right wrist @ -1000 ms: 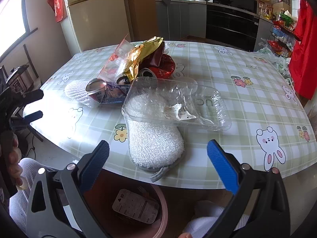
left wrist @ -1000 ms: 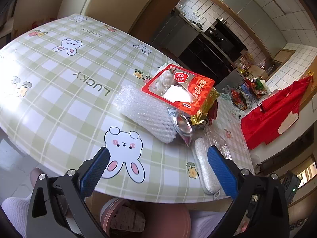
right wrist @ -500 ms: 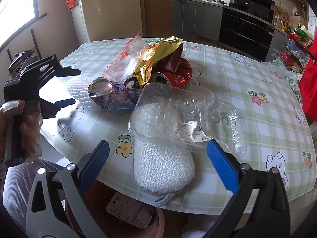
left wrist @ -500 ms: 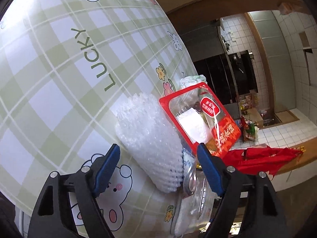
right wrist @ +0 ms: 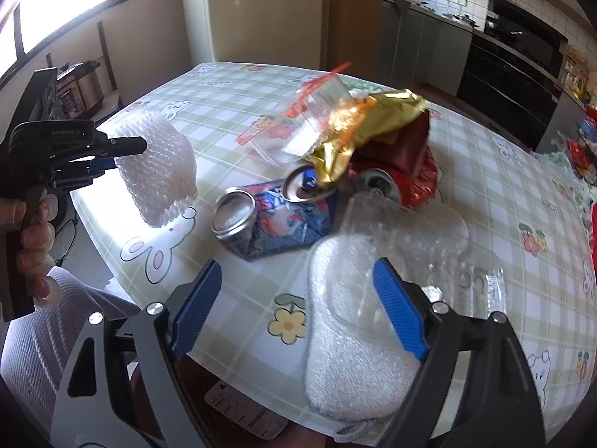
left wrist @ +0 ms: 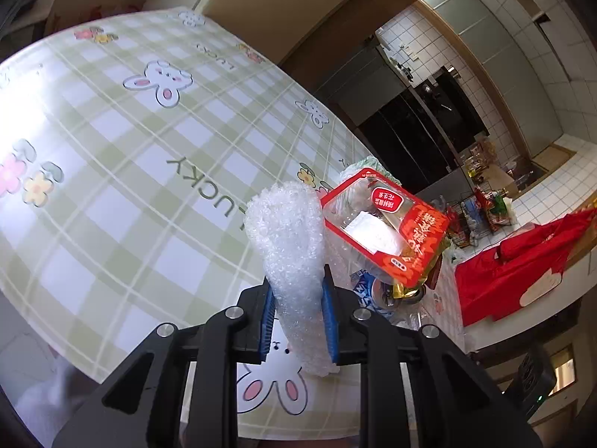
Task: Collect trash
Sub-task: 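Reach the left tool to the white foam net and close on it, then lift the foam net with the left tool while the right tool grasps two crushed cans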
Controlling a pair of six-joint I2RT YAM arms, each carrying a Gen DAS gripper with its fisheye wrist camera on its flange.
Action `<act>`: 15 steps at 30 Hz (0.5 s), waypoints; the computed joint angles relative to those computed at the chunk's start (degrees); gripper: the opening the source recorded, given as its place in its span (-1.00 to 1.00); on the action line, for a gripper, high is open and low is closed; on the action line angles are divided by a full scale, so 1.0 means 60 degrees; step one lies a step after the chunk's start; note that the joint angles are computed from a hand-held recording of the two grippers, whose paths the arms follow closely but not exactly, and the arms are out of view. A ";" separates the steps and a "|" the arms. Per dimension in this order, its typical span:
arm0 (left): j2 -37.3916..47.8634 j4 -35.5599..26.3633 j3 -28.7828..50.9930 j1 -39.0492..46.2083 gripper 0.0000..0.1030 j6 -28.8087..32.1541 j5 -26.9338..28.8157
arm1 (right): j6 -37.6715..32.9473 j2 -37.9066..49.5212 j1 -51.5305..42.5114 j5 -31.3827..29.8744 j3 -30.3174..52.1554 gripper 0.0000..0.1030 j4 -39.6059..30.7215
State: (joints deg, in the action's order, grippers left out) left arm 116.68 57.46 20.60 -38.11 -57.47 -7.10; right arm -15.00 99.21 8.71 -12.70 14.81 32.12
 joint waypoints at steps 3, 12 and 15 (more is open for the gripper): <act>-0.0896 -0.0225 -0.0859 -0.0577 -0.58 0.0351 -0.1013 | 0.0063 0.0353 0.0806 0.0239 0.0535 0.50 -0.0274; -0.1497 0.0047 -0.2262 -0.1920 -0.58 -0.0057 -0.2521 | 0.0130 0.2866 0.2330 0.1260 0.3136 0.23 -0.1580; -0.1285 0.0478 -0.2384 -0.2087 -0.58 -0.0128 -0.2722 | 0.0232 0.3330 0.2400 0.1412 0.3775 0.20 -0.2041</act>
